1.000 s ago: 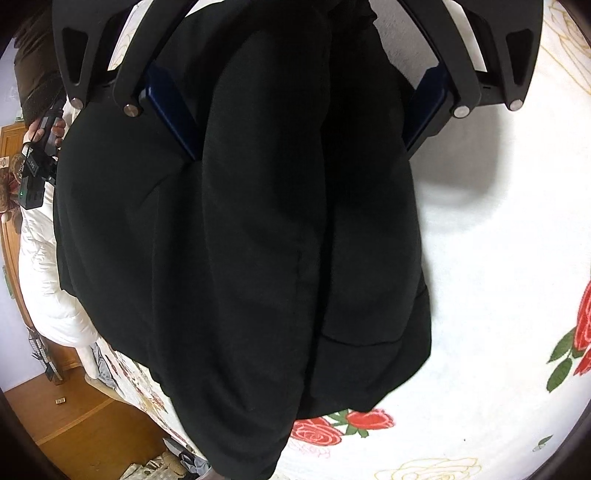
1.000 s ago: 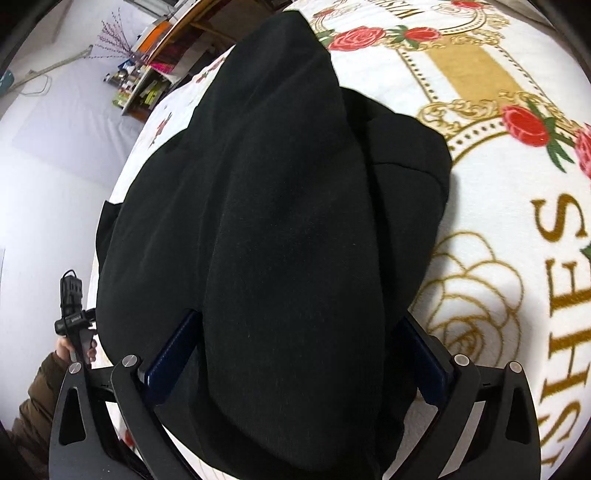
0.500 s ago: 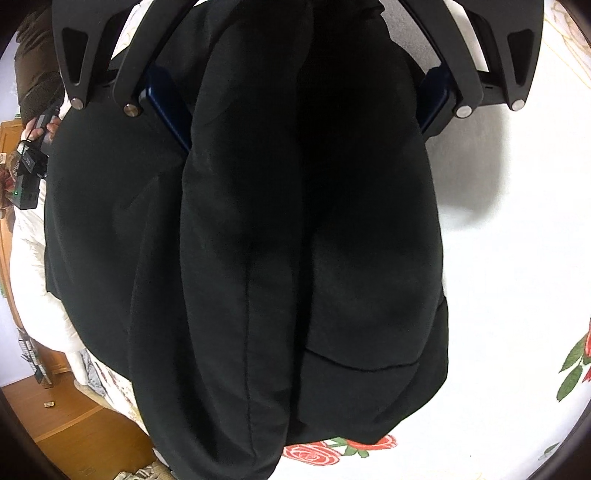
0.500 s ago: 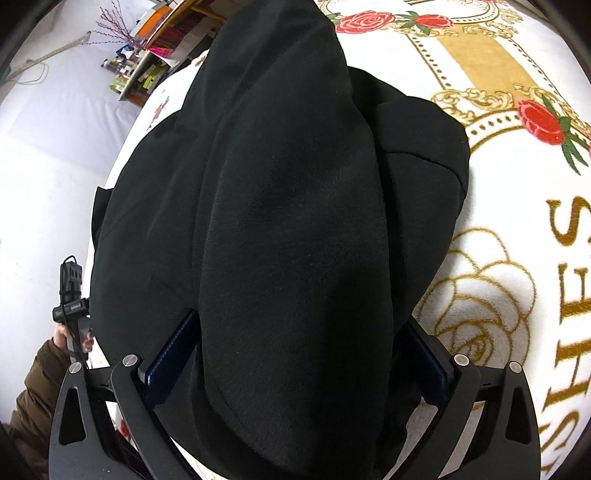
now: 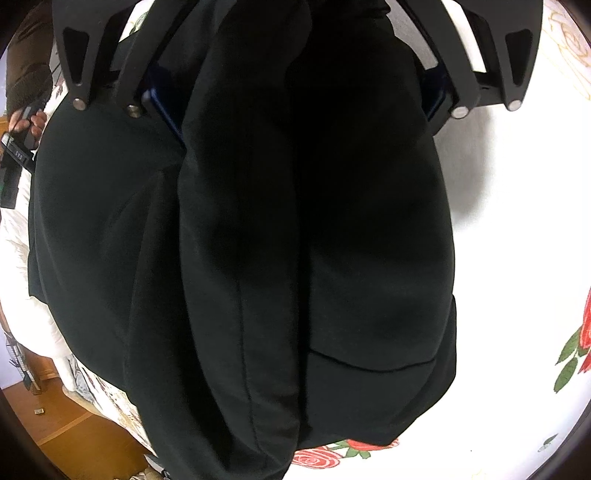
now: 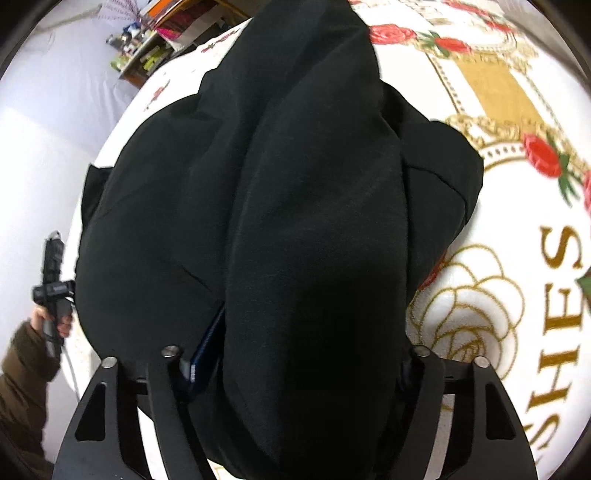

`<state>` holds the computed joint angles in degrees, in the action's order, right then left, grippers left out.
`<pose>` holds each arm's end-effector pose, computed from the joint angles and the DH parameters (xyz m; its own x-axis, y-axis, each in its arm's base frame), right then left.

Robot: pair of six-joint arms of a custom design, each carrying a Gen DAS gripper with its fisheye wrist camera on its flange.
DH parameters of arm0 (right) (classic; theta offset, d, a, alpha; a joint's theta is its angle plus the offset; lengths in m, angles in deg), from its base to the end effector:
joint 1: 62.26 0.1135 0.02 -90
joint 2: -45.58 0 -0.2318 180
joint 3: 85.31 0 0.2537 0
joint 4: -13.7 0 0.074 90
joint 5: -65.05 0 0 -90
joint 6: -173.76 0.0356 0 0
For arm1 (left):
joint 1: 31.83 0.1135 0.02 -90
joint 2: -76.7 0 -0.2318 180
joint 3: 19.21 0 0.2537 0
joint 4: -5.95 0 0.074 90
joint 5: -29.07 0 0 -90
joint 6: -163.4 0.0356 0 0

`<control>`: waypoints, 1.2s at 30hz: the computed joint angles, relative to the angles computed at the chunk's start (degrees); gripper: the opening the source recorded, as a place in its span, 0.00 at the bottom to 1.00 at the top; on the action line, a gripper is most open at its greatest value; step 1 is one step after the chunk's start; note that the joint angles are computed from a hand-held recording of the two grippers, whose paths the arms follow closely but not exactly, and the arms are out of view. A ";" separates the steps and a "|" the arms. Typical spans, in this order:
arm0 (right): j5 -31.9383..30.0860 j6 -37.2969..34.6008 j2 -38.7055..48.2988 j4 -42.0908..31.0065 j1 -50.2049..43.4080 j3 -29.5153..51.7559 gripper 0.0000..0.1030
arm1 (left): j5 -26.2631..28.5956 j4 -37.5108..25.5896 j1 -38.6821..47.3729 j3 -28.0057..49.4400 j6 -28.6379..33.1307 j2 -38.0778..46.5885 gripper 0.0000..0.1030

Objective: Fold large clothes

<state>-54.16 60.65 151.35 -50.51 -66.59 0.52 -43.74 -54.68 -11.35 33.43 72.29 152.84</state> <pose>0.3326 -0.0078 0.1455 -0.9187 -0.2740 -0.2843 -0.3743 0.8334 0.4065 0.1987 0.0630 0.1299 -0.9258 -0.3655 -0.0966 -0.3239 0.8986 -0.2959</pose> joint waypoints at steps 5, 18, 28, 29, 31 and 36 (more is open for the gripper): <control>4.73 1.98 -4.47 3.77 2.74 -3.83 0.63 | -4.40 -0.66 -7.56 0.04 -5.69 -4.62 0.72; 16.51 12.39 -13.22 12.23 12.65 -11.48 0.48 | -11.33 0.95 -17.08 0.05 -21.64 -9.03 0.42; 24.31 15.92 -26.02 15.85 17.73 -18.61 0.34 | -21.25 -5.99 -29.15 2.34 -31.70 -22.54 0.32; 25.00 16.20 -27.73 16.26 18.50 -19.27 0.33 | -21.29 -6.71 -29.52 3.70 -31.64 -23.12 0.31; 24.92 16.80 -30.52 16.43 18.66 -20.50 0.32 | -22.68 -7.88 -31.90 5.81 -33.23 -25.11 0.31; 24.15 17.73 -39.35 16.39 19.10 -23.24 0.29 | -26.34 -10.69 -37.46 9.00 -35.77 -28.92 0.30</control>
<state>-30.01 78.38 112.00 -34.12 -47.49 -22.73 -70.08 -65.37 -48.81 42.43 36.52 123.92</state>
